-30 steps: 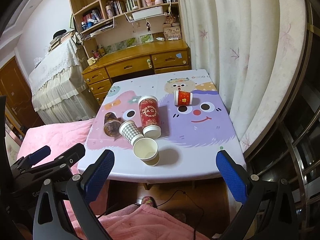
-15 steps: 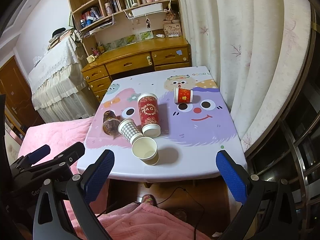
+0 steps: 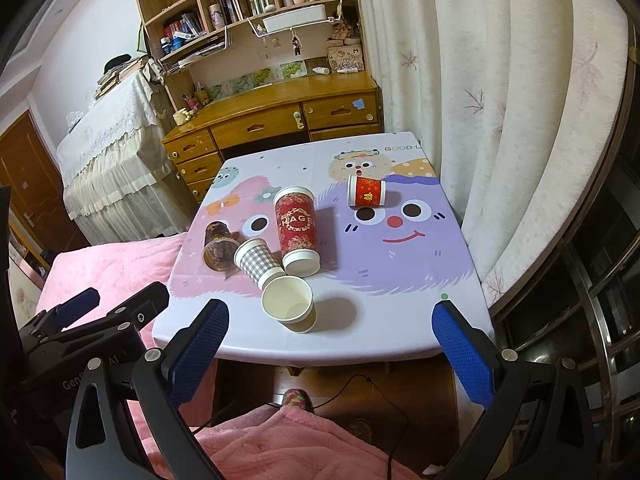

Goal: Flip cup upright

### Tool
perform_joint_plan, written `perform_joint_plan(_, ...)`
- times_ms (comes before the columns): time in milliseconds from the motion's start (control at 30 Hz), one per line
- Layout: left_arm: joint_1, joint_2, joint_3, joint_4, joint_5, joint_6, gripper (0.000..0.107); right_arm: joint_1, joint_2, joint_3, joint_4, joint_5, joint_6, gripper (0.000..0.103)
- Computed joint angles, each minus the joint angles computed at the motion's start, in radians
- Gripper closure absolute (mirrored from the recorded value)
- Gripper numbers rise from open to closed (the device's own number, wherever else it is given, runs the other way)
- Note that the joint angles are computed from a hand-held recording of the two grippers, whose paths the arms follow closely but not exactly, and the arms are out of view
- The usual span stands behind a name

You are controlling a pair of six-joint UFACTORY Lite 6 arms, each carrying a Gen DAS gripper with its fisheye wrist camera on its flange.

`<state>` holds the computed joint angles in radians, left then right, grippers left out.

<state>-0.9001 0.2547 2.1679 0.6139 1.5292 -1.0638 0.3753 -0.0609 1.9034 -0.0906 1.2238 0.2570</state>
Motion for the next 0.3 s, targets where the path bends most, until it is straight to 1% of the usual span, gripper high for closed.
perform_joint_plan(300, 0.009, 0.009, 0.013, -0.007, 0.0, 0.012, 0.005, -0.015, 0.007, -0.005, 0.013, -0.009, -0.013, 0.0)
